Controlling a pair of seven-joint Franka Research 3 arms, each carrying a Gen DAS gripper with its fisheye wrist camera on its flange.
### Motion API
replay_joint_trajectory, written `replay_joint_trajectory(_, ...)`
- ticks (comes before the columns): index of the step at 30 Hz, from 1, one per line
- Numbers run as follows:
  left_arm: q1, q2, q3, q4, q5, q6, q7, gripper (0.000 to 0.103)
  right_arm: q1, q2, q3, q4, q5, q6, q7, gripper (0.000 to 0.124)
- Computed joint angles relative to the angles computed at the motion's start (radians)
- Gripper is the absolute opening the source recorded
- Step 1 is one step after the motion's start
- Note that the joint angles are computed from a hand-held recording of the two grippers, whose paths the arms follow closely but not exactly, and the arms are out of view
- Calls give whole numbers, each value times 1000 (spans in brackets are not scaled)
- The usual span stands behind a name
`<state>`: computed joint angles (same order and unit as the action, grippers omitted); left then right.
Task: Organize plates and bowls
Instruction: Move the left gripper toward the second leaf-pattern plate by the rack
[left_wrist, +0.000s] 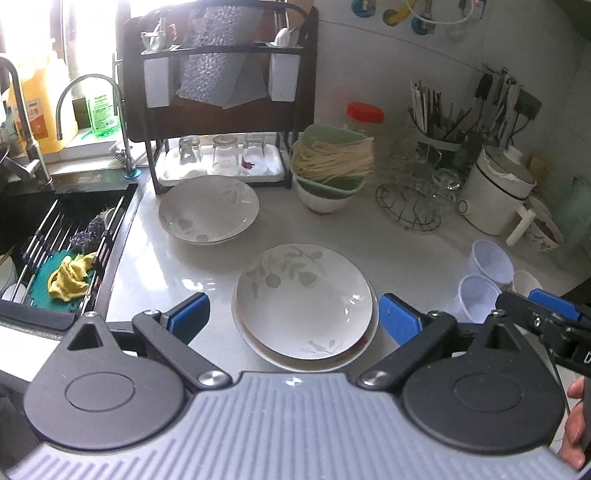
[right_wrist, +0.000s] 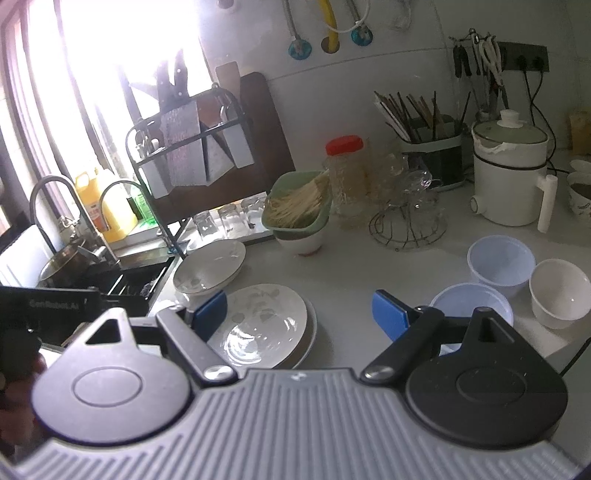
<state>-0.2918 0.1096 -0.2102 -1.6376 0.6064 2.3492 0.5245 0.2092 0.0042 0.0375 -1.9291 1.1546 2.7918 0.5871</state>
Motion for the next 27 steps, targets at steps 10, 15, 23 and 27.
replay_joint_trajectory(10, 22, 57, 14, 48, -64, 16, 87, 100, -3, 42, 8, 42, -108, 26, 91, 87)
replay_joint_trajectory(15, 37, 98, 29, 87, -96, 26, 149, 100, -4, 92, 23, 91, -169, 28, 164, 87)
replay_joint_trajectory(23, 73, 171, 50, 170, -174, 47, 262, 100, -6, 188, 44, 191, -326, 21, 359, 87)
replay_joint_trajectory(27, 91, 200, 60, 202, -206, 47, 307, 100, -3, 236, 57, 247, -401, 10, 435, 87)
